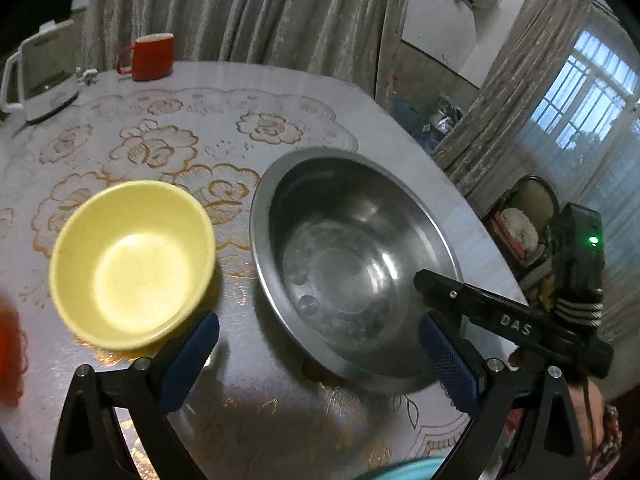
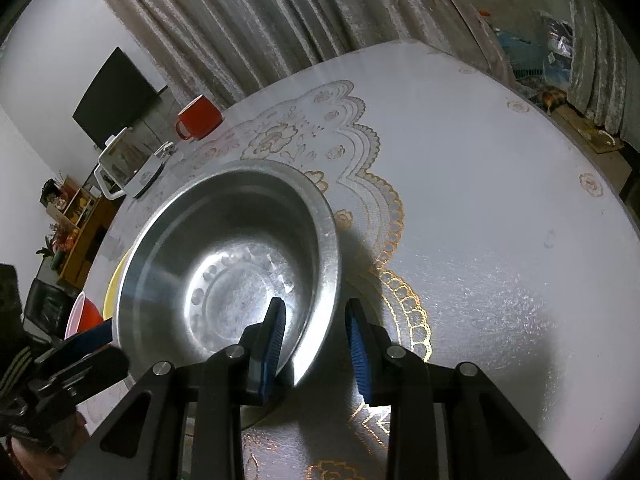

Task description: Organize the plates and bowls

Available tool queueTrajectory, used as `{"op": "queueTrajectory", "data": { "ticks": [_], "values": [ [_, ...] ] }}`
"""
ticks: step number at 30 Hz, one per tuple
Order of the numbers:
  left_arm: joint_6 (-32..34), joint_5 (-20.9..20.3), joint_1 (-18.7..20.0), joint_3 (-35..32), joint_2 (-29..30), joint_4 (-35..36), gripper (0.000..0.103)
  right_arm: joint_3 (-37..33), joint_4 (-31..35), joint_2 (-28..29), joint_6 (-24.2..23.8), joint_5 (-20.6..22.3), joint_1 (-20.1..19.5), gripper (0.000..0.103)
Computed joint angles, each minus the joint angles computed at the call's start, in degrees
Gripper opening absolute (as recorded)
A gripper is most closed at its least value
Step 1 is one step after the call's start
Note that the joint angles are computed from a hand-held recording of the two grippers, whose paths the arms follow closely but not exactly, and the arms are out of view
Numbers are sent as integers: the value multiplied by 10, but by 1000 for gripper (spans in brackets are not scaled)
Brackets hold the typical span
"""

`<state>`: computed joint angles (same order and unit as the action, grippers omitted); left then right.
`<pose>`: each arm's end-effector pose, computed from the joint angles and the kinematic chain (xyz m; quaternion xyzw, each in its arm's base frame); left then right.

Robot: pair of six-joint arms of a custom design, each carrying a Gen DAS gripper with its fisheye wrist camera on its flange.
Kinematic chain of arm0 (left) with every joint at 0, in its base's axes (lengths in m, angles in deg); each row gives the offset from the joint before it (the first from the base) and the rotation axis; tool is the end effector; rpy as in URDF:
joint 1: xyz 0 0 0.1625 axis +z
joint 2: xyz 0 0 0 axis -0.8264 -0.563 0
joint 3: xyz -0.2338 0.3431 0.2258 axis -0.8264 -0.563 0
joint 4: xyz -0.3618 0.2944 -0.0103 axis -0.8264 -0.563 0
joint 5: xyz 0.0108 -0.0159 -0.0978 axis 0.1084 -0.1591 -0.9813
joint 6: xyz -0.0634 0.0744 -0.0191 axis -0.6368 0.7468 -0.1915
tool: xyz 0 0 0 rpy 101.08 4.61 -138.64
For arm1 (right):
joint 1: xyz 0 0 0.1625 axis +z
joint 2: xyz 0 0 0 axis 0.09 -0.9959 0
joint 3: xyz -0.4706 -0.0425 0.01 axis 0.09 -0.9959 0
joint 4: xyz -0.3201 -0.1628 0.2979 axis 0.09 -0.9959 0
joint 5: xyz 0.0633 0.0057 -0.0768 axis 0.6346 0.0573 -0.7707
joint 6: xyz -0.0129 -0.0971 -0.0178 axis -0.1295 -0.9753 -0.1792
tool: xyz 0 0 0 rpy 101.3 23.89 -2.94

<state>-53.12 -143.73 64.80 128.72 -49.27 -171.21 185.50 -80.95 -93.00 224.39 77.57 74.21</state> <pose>-0.2238 -0.2215 0.0820 0.2039 0.9407 -0.2170 0.1627 0.0814 -0.2524 0.1479 0.0521 -0.9411 0.3139 0.1142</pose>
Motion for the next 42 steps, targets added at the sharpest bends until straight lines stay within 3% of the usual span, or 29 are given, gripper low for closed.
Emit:
{"op": "queueTrajectory", "data": {
  "ticks": [3, 5, 7, 9, 11, 16, 21, 26, 34, 42],
  "values": [
    [7, -10, 16, -4, 25, -27, 95, 1, 0, -1, -5, 11, 0, 28],
    [18, -17, 22, -10, 37, -25, 83, 3, -4, -2, -12, 19, 0, 27],
    [31, -18, 25, -19, 50, -11, 62, 7, -1, -7, -19, 4, -15, 26],
    [44, -22, 29, -26, 61, -9, 54, 9, 2, -9, -24, -8, -23, 25],
    [54, -28, 32, -29, 69, -15, 39, 9, 1, -9, -27, -11, -21, 20],
    [60, -30, 12, -37, 74, 27, 37, 14, -16, -11, -20, 40, 28, 18],
    [53, -14, -31, -27, 48, 64, 36, 32, -7, -47, -29, 38, 23, 18],
    [33, -20, -51, -12, 1, 88, 36, 47, 0, -86, -20, 54, 46, 18],
    [-48, -21, -114, 15, -107, 182, 36, 51, 4, -93, 43, 103, 142, 18],
    [-163, -20, -212, 32, -279, 380, 36, 45, 6, -61, 134, 170, 278, 18]
  ]
}}
